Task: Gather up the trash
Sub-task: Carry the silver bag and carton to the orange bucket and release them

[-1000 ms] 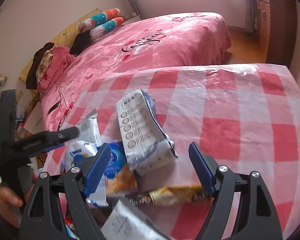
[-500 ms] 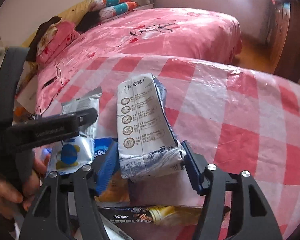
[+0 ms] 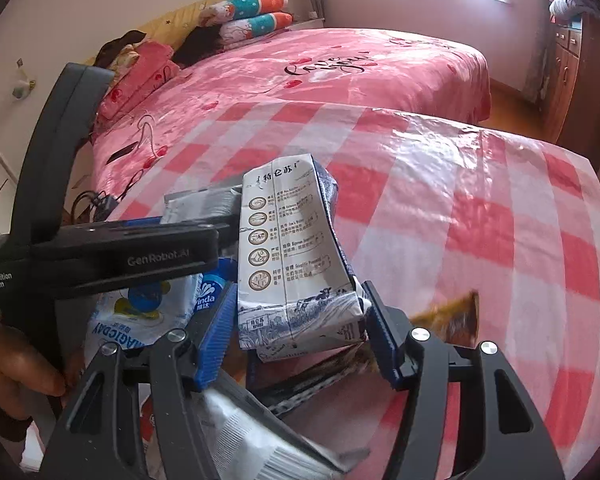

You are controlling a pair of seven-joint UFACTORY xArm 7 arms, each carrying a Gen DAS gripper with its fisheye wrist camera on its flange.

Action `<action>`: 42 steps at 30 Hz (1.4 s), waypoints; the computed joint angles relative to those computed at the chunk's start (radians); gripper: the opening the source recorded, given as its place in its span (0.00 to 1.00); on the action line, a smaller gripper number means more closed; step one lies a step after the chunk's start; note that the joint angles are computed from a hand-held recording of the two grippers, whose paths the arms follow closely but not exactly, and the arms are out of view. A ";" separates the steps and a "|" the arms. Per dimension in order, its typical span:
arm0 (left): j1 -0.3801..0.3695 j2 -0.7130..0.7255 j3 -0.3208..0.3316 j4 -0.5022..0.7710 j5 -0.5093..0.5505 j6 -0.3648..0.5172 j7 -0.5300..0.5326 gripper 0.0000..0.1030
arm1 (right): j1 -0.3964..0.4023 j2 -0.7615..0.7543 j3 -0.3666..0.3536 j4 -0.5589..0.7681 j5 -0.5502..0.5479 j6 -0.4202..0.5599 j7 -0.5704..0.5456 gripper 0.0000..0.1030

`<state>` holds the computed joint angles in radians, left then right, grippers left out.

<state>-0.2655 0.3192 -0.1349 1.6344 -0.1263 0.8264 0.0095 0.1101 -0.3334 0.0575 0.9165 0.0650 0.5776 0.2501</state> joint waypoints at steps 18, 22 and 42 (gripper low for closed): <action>0.063 -0.312 0.018 -0.367 -0.324 -0.108 0.259 0.69 | -0.049 -0.326 0.115 -0.183 -0.143 -0.033 0.267 0.59; 0.068 -0.362 0.041 -0.404 -0.409 -0.124 0.318 0.68 | -0.047 -0.348 0.124 -0.185 -0.152 -0.045 0.295 0.59; 0.097 -0.546 0.168 -0.488 -0.625 -0.066 0.485 0.65 | -0.026 -0.412 0.229 -0.135 -0.221 0.008 0.417 0.59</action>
